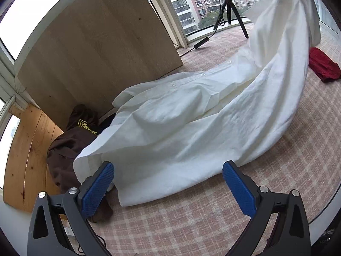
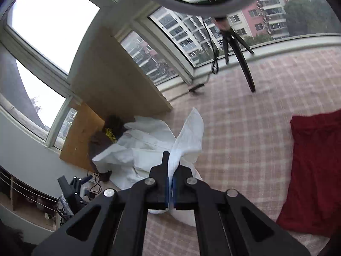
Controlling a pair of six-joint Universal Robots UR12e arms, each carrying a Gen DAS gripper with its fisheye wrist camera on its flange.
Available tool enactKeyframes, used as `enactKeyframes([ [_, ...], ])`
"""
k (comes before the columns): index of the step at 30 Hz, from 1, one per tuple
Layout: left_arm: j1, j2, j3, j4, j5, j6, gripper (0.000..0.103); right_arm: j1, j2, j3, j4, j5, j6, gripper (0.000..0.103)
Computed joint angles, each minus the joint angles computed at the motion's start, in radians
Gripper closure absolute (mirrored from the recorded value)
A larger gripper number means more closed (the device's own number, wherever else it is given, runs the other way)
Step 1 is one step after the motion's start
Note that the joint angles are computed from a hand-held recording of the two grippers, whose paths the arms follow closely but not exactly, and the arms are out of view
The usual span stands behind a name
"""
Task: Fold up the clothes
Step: 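Grasp the shirt with the left gripper while the right gripper holds it raised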
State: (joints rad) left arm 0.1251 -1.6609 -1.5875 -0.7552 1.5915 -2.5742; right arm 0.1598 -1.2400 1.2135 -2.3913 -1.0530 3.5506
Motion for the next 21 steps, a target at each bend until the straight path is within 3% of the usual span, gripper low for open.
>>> enactKeyframes([
  [3,0.02,0.01,0.011,0.053,-0.058,-0.019,0.001,0.03,0.014,-0.185,0.007,-0.016,-0.073,0.101],
  [9,0.062,0.044,0.017,0.177,-0.189,-0.054,0.001,0.13,0.078,-0.556,0.074,-0.138,-0.207,0.101],
  [15,0.095,0.069,0.016,0.202,-0.331,-0.048,0.001,0.25,0.203,-0.918,0.258,-0.309,-0.355,0.101],
  [18,0.094,0.078,0.002,0.21,-0.372,-0.001,0.001,0.29,0.21,-0.942,0.272,-0.413,-0.384,0.101],
  [21,0.087,0.08,-0.004,0.17,-0.44,0.058,0.001,0.285,0.143,-0.802,0.236,-0.448,-0.339,0.101],
])
